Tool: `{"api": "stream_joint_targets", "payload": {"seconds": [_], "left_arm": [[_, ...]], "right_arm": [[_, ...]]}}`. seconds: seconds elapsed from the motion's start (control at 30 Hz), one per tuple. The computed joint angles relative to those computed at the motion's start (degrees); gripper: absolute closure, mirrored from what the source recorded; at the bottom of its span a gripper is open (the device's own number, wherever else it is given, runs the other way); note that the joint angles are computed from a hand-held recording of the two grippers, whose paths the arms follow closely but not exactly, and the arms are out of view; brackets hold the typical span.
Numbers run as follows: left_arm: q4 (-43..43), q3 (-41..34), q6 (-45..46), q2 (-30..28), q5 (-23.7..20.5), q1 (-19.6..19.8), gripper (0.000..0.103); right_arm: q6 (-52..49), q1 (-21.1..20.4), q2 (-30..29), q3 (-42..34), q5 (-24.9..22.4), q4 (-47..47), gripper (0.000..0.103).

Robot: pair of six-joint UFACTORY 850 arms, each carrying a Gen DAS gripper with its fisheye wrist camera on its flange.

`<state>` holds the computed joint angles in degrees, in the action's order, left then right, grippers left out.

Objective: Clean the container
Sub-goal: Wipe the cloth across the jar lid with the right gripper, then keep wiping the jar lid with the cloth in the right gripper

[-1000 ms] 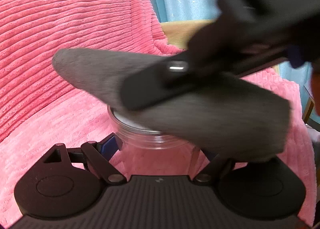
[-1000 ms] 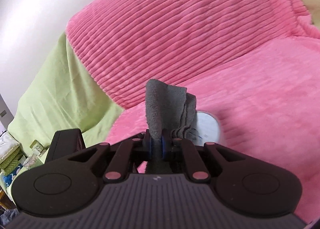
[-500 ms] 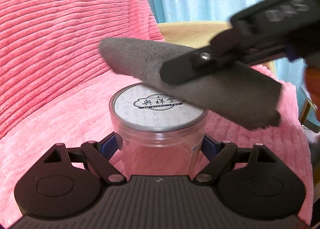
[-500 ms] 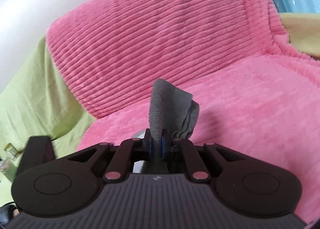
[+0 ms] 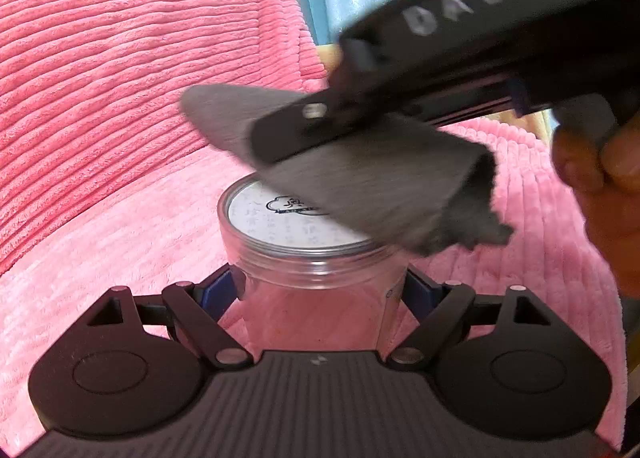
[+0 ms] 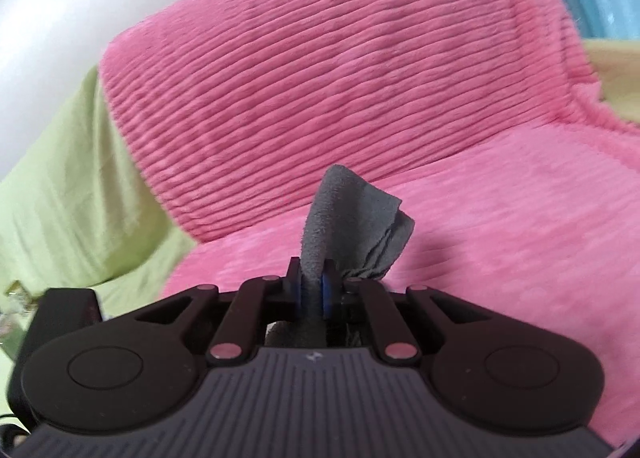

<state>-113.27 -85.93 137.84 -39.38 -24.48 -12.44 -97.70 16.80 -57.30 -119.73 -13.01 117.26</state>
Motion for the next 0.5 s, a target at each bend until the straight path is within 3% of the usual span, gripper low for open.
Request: {"api": "stream_joint_targets", "payload": {"seconds": [0.13, 0.23, 0.5], "left_arm": [[-3.26, 3.5, 3.48, 2.14, -0.4, -0.39, 0.018], [-4.55, 5.23, 4.56, 3.15, -0.84, -0.4, 0.018], [-1.23, 1.58, 0.77, 0.96, -0.11, 0.36, 0.018]], "right_arm": [[-2.12, -0.69, 3.14, 5.13, -0.36, 3.1, 0.097], [3.8, -0.95, 4.95, 7.79, -1.7, -0.76, 0.096], [13.61, -0.94, 2.24, 4.06, -7.14, -8.78, 0.096]]}}
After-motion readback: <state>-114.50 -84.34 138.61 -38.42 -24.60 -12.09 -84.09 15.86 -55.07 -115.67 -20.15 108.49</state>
